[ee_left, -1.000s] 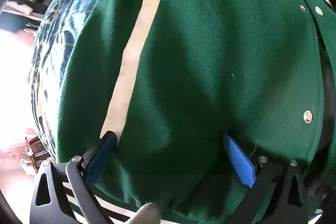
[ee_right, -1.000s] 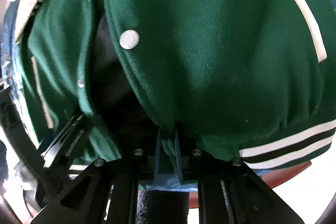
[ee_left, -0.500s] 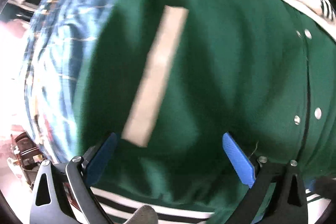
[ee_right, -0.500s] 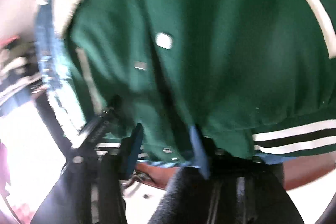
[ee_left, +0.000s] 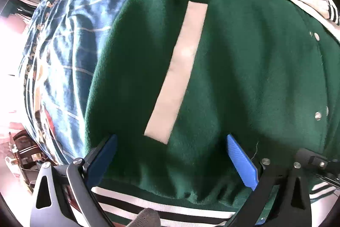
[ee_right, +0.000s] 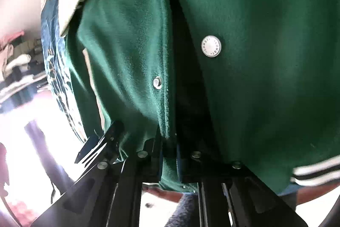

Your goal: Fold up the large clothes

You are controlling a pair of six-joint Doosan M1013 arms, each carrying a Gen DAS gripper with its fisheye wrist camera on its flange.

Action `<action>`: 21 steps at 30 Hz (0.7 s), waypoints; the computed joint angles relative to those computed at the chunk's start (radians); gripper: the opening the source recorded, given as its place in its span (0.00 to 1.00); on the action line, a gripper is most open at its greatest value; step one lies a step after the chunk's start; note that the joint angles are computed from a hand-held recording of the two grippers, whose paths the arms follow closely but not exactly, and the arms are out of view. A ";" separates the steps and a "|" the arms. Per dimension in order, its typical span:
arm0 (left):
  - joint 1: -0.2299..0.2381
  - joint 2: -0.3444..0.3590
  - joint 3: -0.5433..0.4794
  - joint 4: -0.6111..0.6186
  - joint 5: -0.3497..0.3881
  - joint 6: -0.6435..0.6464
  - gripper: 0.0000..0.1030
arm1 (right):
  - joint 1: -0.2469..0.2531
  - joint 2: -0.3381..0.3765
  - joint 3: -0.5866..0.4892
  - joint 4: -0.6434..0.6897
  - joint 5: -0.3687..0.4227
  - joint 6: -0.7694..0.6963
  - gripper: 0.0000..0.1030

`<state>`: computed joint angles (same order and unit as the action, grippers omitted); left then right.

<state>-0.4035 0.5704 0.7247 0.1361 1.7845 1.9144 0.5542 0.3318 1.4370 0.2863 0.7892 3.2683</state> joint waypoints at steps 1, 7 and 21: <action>0.001 0.002 -0.007 -0.012 0.016 -0.001 1.00 | -0.003 -0.003 -0.020 -0.026 0.037 0.016 0.09; -0.005 -0.022 0.007 -0.048 0.025 0.029 1.00 | -0.007 -0.031 -0.001 -0.037 0.181 0.003 0.09; -0.041 -0.065 0.140 0.100 -0.129 0.132 1.00 | -0.059 0.043 -0.067 0.064 0.340 -0.106 0.21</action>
